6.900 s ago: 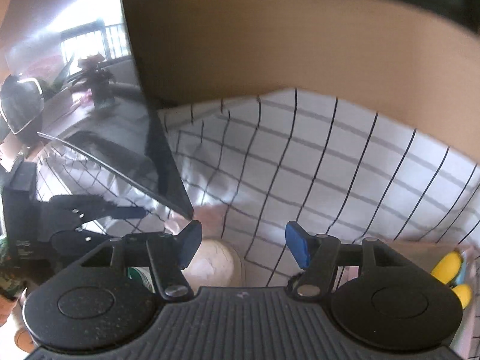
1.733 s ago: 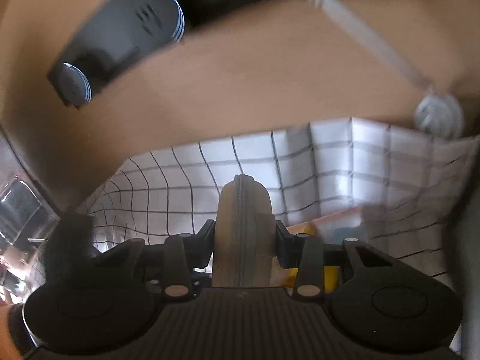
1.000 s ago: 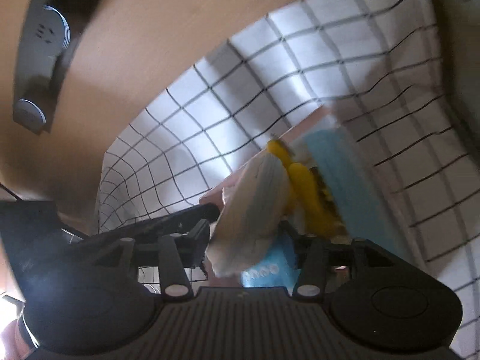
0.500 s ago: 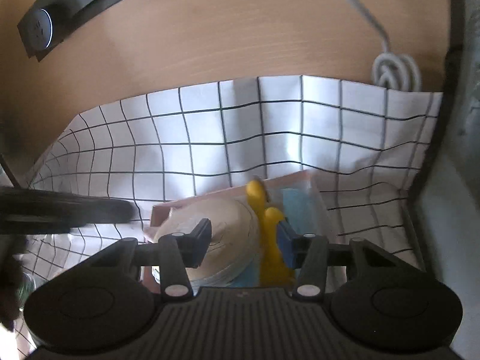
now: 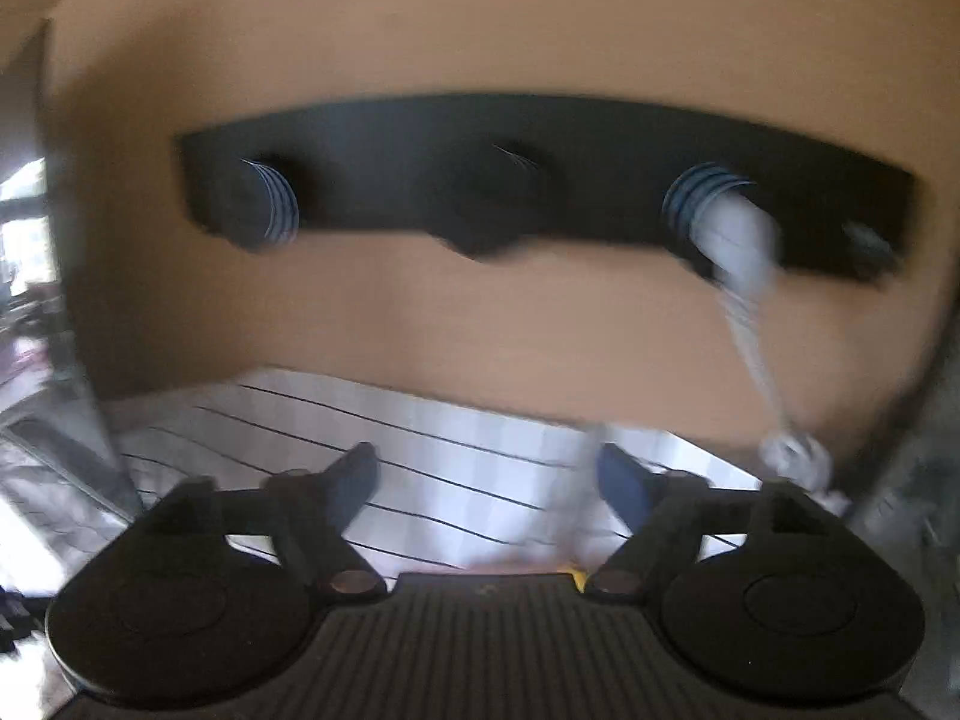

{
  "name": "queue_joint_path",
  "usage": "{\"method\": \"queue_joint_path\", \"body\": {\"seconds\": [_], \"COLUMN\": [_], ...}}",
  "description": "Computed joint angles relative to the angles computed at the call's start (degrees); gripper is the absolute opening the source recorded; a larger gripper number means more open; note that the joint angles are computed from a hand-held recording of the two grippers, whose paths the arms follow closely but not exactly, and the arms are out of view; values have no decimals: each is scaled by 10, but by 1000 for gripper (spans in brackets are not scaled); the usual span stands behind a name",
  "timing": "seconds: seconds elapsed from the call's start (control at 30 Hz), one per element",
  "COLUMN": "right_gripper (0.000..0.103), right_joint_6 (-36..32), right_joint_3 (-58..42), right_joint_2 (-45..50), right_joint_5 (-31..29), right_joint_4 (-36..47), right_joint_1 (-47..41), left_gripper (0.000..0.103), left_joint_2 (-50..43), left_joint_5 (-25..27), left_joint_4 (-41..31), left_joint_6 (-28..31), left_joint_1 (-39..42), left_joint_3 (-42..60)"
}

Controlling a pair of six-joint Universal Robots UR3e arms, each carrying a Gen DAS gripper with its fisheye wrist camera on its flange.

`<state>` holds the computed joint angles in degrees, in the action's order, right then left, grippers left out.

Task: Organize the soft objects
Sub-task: 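Grasp the black beaded hair tie with the right gripper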

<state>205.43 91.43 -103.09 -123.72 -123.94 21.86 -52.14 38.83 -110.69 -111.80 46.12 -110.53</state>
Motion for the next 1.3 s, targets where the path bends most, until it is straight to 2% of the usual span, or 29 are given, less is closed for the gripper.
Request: {"method": "queue_joint_path", "body": {"seconds": [0.03,0.1,0.17,0.2,0.27,0.3,0.33,0.4,0.5,0.63,0.7,0.8,0.87,0.9,0.93,0.97,1.17,1.23,1.3], "right_gripper": [87,87,87,86,72,50,33,31,31,30,27,25,23,20,9,6,6,6,6], "right_joint_6": [-5,-12,-15,-16,-24,-32,-42,-55,-65,-73,-69,-77,-91,-102,-106,-115,-142,-146,-147], "right_joint_3": [-42,-127,-228,-273,-357,-413,-461,-546,-638,-667,-662,-630,-671,-705,-731,-760,-757,-781,-867], "right_joint_2": [29,87,168,210,293,342,381,454,541,604,622,625,650,667,680,693,665,650,659], "right_joint_5": [30,135,255,288,328,328,328,341,345,335,341,354,349,344,339,337,350,351,352], "right_joint_4": [17,74,169,212,286,333,378,456,525,549,557,539,551,567,578,594,592,591,625], "right_joint_1": [-4,-35,-72,-79,-84,-80,-78,-81,-89,-109,-119,-131,-128,-124,-121,-119,-106,-94,-79], "left_gripper": [18,18,18,18,18,18,18,18,18,18,18,18,18,18,18,18,18,18,18], "left_joint_2": [8,21,31,33,32,33,32,30,25,7,-6,-19,-21,-21,-18,-19,-11,-8,-7], "left_joint_5": [1,17,39,49,71,78,84,92,98,104,107,108,107,106,106,103,101,102,99], "left_joint_4": [-56,-153,-225,-253,-303,-316,-324,-319,-274,-167,-137,-124,-109,-98,-96,-91,-110,-117,-119], "left_joint_6": [51,152,243,282,354,375,394,411,394,318,290,271,257,247,244,238,233,230,220], "left_joint_1": [43,128,203,235,301,323,347,378,393,376,367,361,352,346,346,343,345,344,337], "left_joint_3": [4,11,14,13,13,10,6,-9,-36,-84,-94,-100,-106,-108,-111,-112,-99,-92,-82]}}
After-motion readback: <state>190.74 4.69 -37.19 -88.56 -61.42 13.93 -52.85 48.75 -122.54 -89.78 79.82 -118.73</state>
